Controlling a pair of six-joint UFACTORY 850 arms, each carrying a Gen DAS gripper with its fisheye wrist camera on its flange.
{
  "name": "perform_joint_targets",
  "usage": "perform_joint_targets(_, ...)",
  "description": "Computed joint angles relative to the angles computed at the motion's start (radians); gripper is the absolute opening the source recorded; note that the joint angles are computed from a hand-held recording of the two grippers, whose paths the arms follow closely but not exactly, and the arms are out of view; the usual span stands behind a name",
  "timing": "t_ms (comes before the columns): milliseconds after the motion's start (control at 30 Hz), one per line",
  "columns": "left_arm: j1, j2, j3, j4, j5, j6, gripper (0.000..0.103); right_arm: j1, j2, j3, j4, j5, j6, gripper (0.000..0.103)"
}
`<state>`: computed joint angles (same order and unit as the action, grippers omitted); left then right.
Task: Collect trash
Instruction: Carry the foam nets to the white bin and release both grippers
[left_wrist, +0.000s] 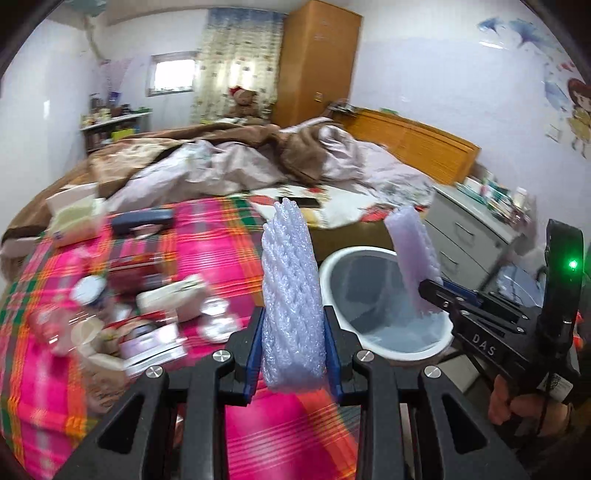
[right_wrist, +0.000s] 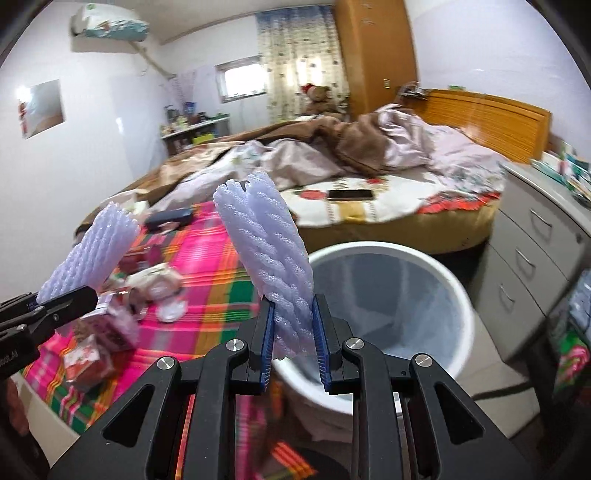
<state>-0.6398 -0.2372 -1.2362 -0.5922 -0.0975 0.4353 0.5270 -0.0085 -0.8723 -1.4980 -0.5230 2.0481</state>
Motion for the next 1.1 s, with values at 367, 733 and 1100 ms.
perform_joint_targets(367,-0.086,-0.19,-0.208,-0.02,-0.142,0.066,0.031,-0.095,-0.025,0.02,0.204,-0.003,-0.14,0.021)
perform_joint_targets(733,-0.104,-0.272,-0.295,0.18,-0.189,-0.129,0.059,-0.129,-0.022,0.035,0.321,0.012,-0.256,0.03)
perform_joint_targets(1100,-0.092,-0.215,-0.222,0.175,-0.137,-0.136,0.064,-0.11,-0.005,0.041,0.264,-0.019,-0.179,0.057)
